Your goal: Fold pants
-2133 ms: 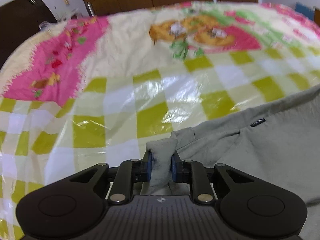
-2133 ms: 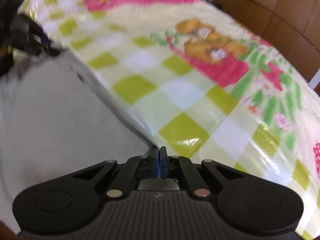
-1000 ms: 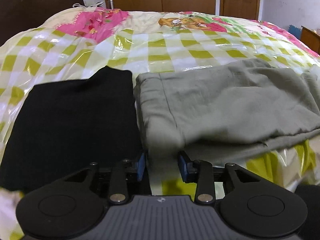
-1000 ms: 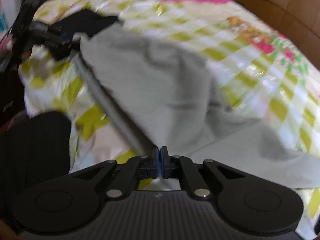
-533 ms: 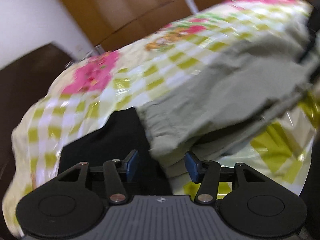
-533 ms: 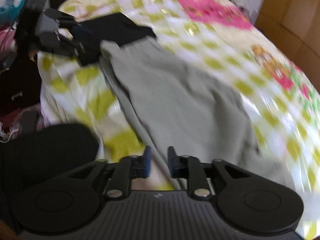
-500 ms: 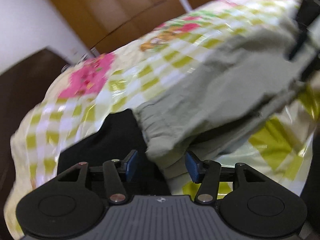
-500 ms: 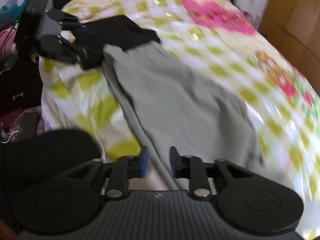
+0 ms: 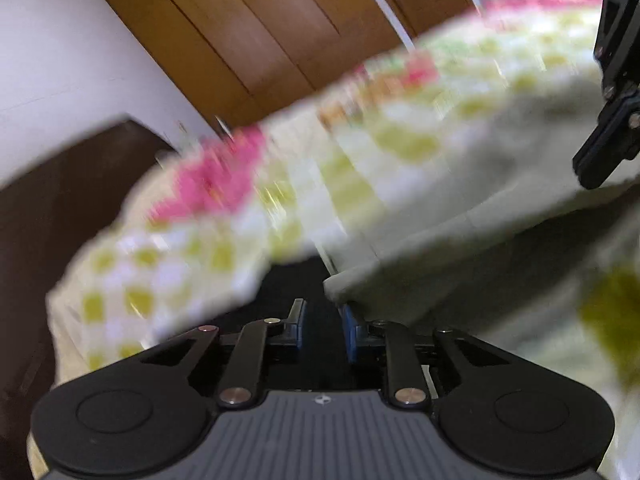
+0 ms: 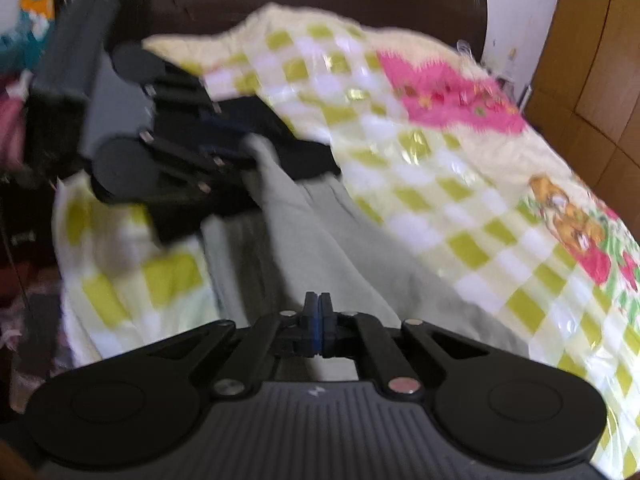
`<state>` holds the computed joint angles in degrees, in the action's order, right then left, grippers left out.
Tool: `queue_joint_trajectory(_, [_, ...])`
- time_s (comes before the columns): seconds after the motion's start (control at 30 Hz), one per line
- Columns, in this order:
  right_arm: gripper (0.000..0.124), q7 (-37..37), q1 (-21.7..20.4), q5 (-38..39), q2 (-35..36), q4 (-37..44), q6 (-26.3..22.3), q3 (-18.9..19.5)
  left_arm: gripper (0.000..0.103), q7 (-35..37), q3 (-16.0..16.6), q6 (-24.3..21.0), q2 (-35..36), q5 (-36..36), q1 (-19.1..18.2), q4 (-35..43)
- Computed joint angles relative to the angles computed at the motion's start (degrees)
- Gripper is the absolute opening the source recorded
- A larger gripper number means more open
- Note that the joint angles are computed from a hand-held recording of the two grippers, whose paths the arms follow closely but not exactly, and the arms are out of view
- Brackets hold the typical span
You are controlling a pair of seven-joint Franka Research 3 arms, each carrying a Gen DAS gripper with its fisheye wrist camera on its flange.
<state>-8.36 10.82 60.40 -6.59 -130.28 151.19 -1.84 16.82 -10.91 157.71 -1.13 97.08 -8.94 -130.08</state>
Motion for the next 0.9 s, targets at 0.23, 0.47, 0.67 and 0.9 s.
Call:
queue_joint_trajectory(0.23, [0.0, 10.84, -0.61, -10.42, 1.2, -2.71, -5.81, 0.76, 0.036, 1.29, -1.1, -1.68, -5.64, -6.04, -0.67, -6.0])
queue_joint_trajectory(0.47, [0.006, 11.66, -2.36, -7.12, -0.8, -4.28, -3.79, -1.14, 0.045, -3.76, -2.24, 3.4, -1.91, -5.48, -1.64, -0.88])
queue_joint_trajectory(0.67, [0.006, 20.66, -7.07, -11.34, -0.51, -3.83, -0.29, -3.96, 0.045, 17.76, -1.72, 1.58, 3.6, -27.65, -4.46, 2.13])
queue_joint_trajectory(0.9, [0.018, 32.15, -14.84, -14.21, 4.82, 3.12, 7.53, -7.56, 0.047, 15.52, -2.93, 4.17, 7.57, -26.64, -7.9, 11.3])
